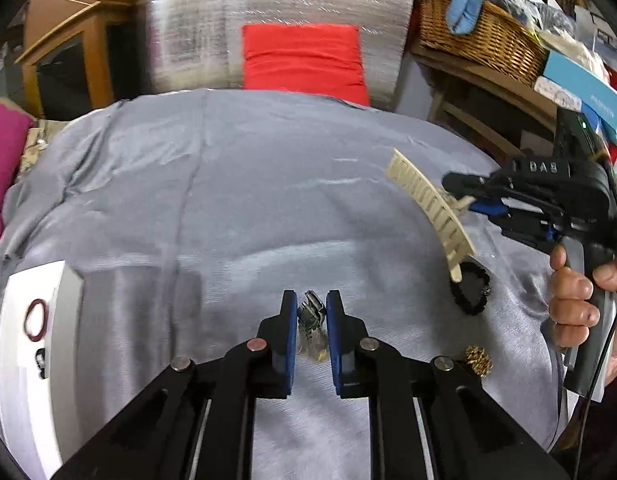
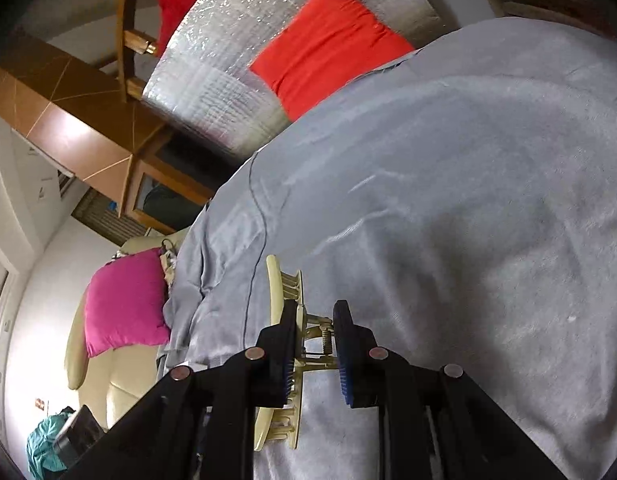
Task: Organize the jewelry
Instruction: 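Lower the watch and claw clip into the white box and open both tools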
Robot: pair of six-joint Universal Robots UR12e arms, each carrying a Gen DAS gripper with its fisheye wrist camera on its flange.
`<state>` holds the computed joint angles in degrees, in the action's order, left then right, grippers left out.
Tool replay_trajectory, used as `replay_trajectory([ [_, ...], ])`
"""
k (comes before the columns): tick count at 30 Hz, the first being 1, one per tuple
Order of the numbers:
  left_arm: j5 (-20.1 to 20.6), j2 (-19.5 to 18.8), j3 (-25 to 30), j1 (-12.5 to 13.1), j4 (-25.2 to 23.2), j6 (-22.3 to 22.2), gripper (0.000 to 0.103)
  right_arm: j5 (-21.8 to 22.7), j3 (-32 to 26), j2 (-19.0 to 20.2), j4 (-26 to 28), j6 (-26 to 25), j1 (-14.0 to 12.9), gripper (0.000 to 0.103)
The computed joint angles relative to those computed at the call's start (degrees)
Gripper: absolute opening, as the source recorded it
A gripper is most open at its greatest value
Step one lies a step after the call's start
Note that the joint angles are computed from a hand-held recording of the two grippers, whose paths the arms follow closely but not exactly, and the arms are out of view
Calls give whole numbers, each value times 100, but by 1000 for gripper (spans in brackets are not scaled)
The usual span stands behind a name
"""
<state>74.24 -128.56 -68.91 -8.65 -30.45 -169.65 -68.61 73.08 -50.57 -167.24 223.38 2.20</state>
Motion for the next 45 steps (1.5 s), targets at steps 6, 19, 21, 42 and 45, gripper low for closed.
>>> replay_trajectory([
  [6, 12, 382, -455, 184, 510, -211, 15, 203, -52, -12, -62, -169, 129, 20],
  [19, 422, 1128, -1393, 856, 1602, -883, 15, 839, -755, 355, -44, -312, 746, 20],
  [21, 512, 1198, -1478, 978, 1628, -931, 15, 888, -980, 475, 10, -279, 868, 20],
  [42, 17, 1125, -1697, 1581, 594, -1020, 15, -62, -2682, 1354, 1885, -980, 1786, 20],
  [45, 65, 1069, -1623, 1584, 297, -1045, 15, -64, -3087, 1545, 2211, -1427, 1819, 20],
])
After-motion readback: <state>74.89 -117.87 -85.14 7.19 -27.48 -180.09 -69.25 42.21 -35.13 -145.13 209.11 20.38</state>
